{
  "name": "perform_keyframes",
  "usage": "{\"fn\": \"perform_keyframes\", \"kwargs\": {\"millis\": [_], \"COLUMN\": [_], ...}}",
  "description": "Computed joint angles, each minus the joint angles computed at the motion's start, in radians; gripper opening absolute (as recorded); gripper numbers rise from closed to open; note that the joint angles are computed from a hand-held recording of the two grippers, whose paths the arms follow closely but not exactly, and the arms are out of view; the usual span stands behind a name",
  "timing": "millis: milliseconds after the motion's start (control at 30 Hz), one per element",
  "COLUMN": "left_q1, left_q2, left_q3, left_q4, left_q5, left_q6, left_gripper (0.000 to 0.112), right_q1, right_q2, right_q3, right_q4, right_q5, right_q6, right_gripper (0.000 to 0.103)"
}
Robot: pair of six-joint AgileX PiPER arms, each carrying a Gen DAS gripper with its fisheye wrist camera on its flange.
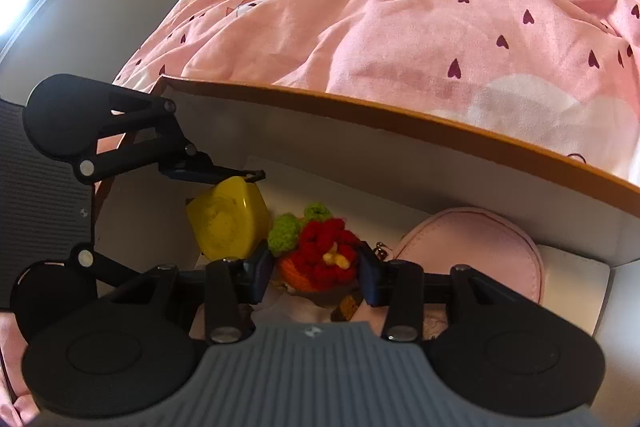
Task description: Organize objects
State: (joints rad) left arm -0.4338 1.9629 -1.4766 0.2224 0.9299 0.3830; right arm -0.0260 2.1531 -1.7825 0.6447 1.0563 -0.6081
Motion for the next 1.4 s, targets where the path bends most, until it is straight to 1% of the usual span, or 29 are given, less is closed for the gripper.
{"fn": "perform_keyframes", "kwargs": {"millis": [33,200,400,500,567,633,733,833,967,1067,1200,1300,1333,1400], "left_q1": [0.001,-0.002,-0.004,-0.003,-0.001,0.001,0.01,0.009,0.009,0.013,0.002,-0.027,-0.059,-0.099], "left_q2": [0.01,0.033,0.036,0.023,0.006,-0.018,-0.063,-0.098,-0.161,-0.231,-0.362,-0.468,-0.488,-0.586], "left_q3": [-0.009,-0.022,-0.019,0.005,0.031,0.06,0.104,0.141,0.197,0.235,0.299,0.341,0.328,0.38], "left_q4": [0.003,0.022,0.04,0.049,0.056,0.06,0.045,0.05,0.05,0.038,0.048,0.095,0.119,0.16], "left_q5": [0.01,0.031,0.04,0.027,0.01,-0.004,-0.028,-0.04,-0.064,-0.067,-0.06,-0.036,-0.029,-0.038], "left_q6": [0.0,-0.003,-0.011,-0.023,-0.033,-0.035,-0.036,-0.059,-0.092,-0.135,-0.242,-0.424,-0.52,-0.668], "left_gripper": [0.06,0.06,0.062,0.064,0.064,0.069,0.07,0.065,0.062,0.062,0.062,0.062,0.062,0.065], "right_q1": [0.004,0.005,-0.006,-0.009,-0.007,-0.005,-0.013,-0.016,-0.019,-0.023,-0.034,-0.04,-0.039,-0.035], "right_q2": [0.002,-0.014,-0.091,-0.134,-0.156,-0.172,-0.188,-0.201,-0.23,-0.263,-0.327,-0.397,-0.428,-0.501], "right_q3": [-0.006,0.008,0.095,0.142,0.166,0.184,0.198,0.204,0.228,0.255,0.302,0.351,0.372,0.429], "right_q4": [-0.006,-0.004,0.007,0.0,-0.019,-0.036,-0.04,-0.045,-0.047,-0.053,-0.053,-0.054,-0.061,-0.086], "right_q5": [0.0,-0.001,-0.064,-0.106,-0.131,-0.149,-0.157,-0.16,-0.171,-0.182,-0.188,-0.205,-0.219,-0.261], "right_q6": [0.0,-0.014,-0.04,-0.058,-0.068,-0.068,-0.067,-0.051,-0.052,-0.05,-0.055,-0.053,-0.046,-0.034], "right_gripper": [0.047,0.057,0.058,0.059,0.059,0.059,0.059,0.059,0.059,0.059,0.059,0.06,0.06,0.061]}}
